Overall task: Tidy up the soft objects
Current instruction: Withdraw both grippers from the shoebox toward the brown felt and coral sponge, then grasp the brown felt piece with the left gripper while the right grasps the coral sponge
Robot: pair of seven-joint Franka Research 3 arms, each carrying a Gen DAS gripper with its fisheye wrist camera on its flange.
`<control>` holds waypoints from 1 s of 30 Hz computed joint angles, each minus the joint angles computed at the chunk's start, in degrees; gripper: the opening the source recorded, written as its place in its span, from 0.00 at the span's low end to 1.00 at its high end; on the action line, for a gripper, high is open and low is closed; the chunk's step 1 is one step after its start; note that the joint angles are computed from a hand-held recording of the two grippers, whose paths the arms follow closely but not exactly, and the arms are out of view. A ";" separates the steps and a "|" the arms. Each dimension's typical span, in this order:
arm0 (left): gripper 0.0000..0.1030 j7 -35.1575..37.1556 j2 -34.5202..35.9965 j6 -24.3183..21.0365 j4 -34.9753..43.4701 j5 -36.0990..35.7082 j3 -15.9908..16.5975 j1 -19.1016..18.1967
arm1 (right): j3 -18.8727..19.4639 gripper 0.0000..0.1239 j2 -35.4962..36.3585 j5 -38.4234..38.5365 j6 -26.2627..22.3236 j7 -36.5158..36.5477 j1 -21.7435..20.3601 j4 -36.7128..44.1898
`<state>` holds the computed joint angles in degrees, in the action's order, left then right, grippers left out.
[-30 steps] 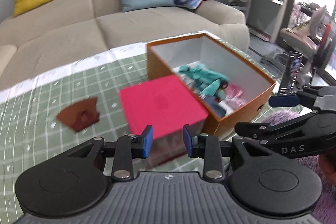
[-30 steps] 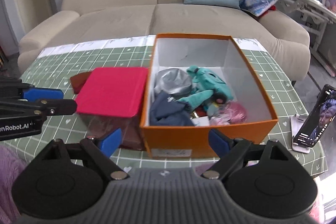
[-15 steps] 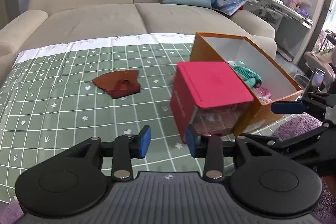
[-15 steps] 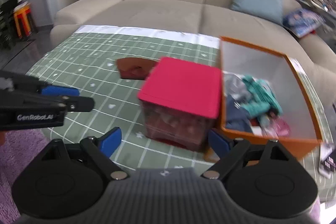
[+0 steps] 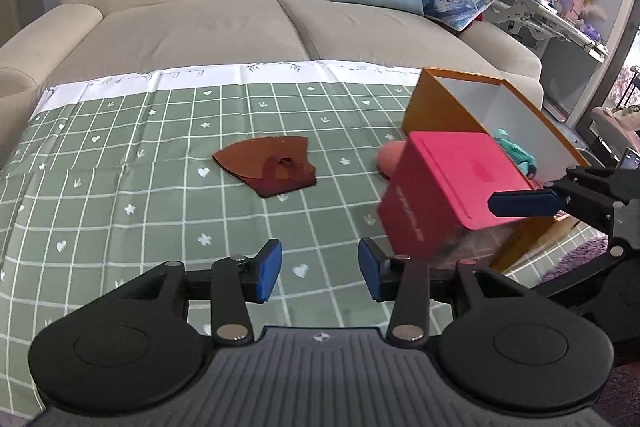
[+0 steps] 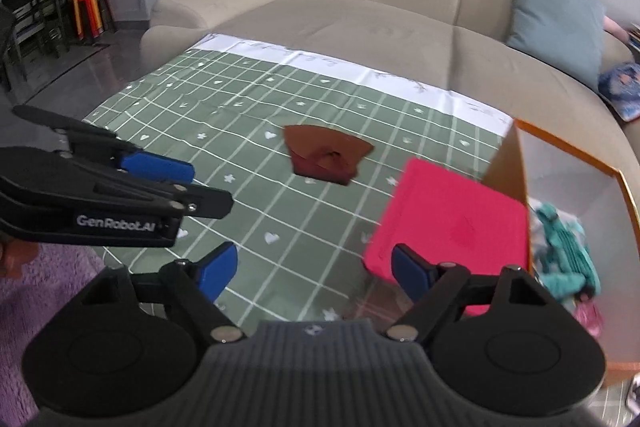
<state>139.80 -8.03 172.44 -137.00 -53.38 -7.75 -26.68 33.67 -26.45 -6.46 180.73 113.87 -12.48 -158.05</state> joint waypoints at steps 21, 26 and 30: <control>0.84 -3.86 30.34 -11.86 34.17 25.36 -6.45 13.59 | -32.71 0.53 30.38 14.20 -33.32 -29.86 19.87 39.20; 0.84 -9.81 38.36 -12.91 42.04 33.65 -6.17 13.17 | -34.92 0.45 40.34 17.57 -47.07 -32.31 18.34 52.55; 0.84 -14.21 43.03 -16.14 48.16 38.63 -6.36 13.39 | -36.24 0.45 45.97 15.11 -52.92 -29.87 18.29 59.85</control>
<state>125.59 35.00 156.30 -88.84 -14.75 -14.11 -13.29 -2.57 19.52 8.65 127.81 84.00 5.81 -98.21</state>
